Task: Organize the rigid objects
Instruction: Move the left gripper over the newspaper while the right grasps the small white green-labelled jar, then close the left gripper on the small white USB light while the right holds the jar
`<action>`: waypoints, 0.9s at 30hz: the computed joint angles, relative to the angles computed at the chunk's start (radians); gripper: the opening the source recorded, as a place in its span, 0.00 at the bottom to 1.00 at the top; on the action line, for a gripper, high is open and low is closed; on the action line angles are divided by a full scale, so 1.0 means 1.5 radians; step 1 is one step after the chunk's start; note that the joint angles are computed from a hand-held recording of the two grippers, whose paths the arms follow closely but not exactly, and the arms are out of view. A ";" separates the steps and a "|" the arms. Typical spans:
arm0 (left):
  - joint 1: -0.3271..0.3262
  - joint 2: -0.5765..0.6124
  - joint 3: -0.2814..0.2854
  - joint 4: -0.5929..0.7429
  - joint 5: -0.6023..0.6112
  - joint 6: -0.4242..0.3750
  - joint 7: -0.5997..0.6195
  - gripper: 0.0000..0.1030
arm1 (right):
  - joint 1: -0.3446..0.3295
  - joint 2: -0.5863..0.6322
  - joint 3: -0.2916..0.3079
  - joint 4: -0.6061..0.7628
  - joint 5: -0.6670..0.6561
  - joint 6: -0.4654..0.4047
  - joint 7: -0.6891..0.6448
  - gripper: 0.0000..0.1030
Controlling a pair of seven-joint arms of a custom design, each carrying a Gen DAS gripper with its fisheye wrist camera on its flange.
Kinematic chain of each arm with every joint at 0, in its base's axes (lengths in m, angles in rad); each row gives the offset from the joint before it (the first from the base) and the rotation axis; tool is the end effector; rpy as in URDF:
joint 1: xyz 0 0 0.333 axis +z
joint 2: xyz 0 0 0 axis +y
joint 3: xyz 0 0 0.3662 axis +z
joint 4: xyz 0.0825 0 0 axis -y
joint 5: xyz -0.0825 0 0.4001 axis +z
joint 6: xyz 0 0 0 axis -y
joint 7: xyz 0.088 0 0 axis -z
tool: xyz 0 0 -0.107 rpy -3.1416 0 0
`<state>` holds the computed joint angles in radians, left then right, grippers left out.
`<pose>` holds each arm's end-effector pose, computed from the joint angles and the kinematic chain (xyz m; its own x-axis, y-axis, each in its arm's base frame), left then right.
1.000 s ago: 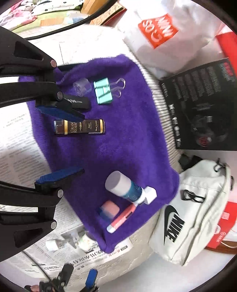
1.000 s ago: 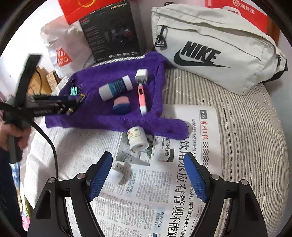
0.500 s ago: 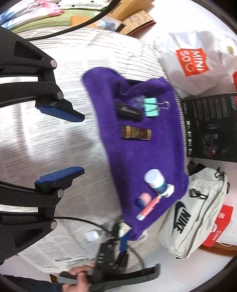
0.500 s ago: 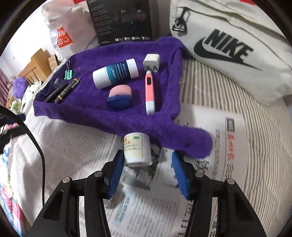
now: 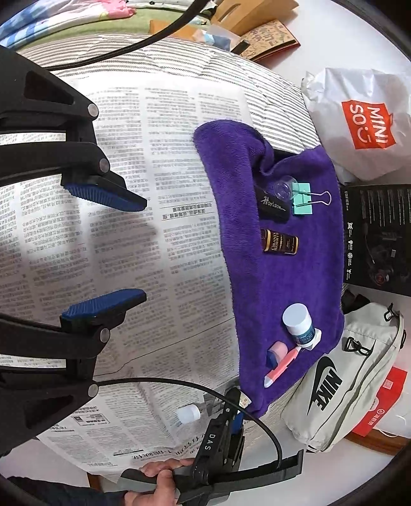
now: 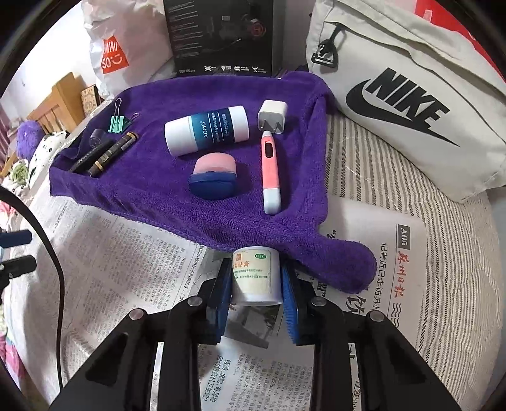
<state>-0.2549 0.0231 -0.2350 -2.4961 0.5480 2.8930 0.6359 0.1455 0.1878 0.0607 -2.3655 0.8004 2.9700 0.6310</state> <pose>0.4314 -0.2647 0.3482 -0.0723 -0.9960 0.0520 -0.9108 0.0447 -0.4105 0.5451 0.0634 0.3162 0.3812 -0.9229 -0.0532 -0.8277 -0.3151 -0.4643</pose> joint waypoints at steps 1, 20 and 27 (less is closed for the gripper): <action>0.000 0.001 -0.001 -0.001 -0.003 0.002 0.001 0.47 | 0.002 -0.003 -0.004 -0.002 -0.009 -0.007 0.007 0.29; -0.059 0.110 -0.036 0.154 -0.001 -0.018 0.046 0.47 | -0.030 -0.174 -0.063 -0.149 0.031 -0.054 -0.032 0.29; -0.081 0.182 -0.058 0.240 -0.028 -0.046 0.083 0.47 | -0.050 -0.218 -0.088 -0.187 0.032 -0.070 -0.055 0.29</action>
